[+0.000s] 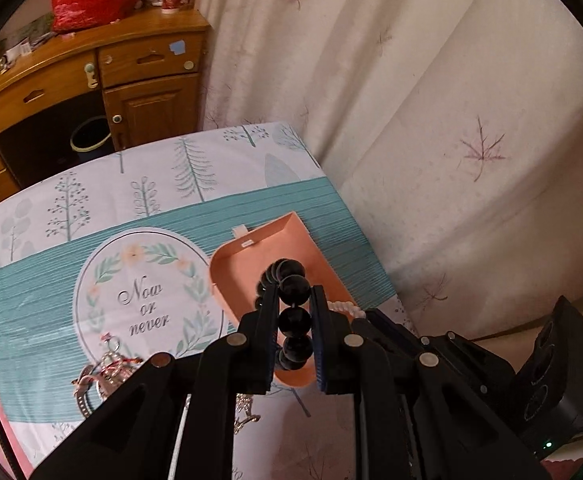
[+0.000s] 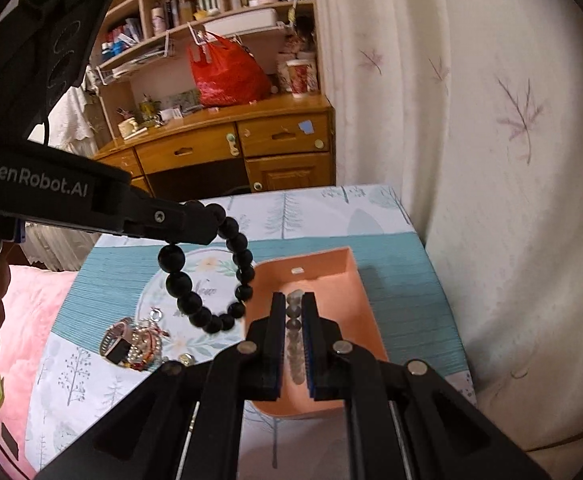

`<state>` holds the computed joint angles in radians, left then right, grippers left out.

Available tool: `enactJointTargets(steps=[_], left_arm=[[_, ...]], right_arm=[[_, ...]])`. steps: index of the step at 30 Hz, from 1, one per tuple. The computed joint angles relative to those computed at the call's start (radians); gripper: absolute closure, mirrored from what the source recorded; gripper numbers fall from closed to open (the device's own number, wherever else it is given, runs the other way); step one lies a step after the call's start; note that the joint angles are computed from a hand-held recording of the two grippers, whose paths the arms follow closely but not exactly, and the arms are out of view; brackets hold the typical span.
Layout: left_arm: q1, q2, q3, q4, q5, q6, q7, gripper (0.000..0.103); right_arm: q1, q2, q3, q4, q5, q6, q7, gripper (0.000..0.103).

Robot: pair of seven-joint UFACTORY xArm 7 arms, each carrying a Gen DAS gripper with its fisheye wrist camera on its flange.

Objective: Organize jewelry
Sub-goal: 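Carry both bracelets over the pink box and open both tools to drop them, then grasp the beige watch strap with the left tool while the right tool grasps the gold hair comb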

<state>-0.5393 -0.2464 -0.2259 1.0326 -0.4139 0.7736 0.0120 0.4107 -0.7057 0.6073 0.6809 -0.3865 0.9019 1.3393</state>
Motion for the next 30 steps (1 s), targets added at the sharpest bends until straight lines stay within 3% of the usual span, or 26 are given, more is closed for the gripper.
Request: enactJointTargets(steps=[3,5,7,10,11,17,23,30], left_arm=[[-0.004,0.034,-0.009,0.015,0.010,-0.006,0.004,0.082],[0.003,0.042,-0.026,0.022,0.068,-0.012,-0.026,0.051],[0.004,0.042,-0.031,0.022,0.099,-0.023,-0.035,0.043],[0.004,0.046,-0.024,0.025,0.108,-0.009,-0.035,0.043],[0.009,0.050,-0.025,0.029,0.124,0.005,-0.051,0.043],[0.050,0.034,-0.021,0.017,0.216,0.048,-0.158,0.030],[0.111,-0.043,-0.005,-0.061,0.332,0.094,-0.234,0.028],[0.171,-0.155,0.042,-0.178,0.365,0.168,-0.216,0.022]], right_arm=[[0.018,-0.007,-0.030,-0.032,0.027,-0.020,-0.003,0.095],[0.035,-0.010,-0.055,-0.057,0.052,-0.053,-0.013,0.093],[0.050,-0.008,-0.078,-0.074,0.081,-0.067,-0.030,0.083],[0.060,-0.014,-0.090,-0.093,0.109,-0.089,-0.036,0.060],[0.062,-0.020,-0.092,-0.102,0.116,-0.098,-0.035,0.057],[0.076,-0.010,-0.114,-0.126,0.173,-0.133,-0.046,0.056],[0.094,0.027,-0.117,-0.135,0.227,-0.199,-0.022,0.056],[0.112,0.132,-0.101,-0.095,0.259,-0.264,0.028,0.045]])
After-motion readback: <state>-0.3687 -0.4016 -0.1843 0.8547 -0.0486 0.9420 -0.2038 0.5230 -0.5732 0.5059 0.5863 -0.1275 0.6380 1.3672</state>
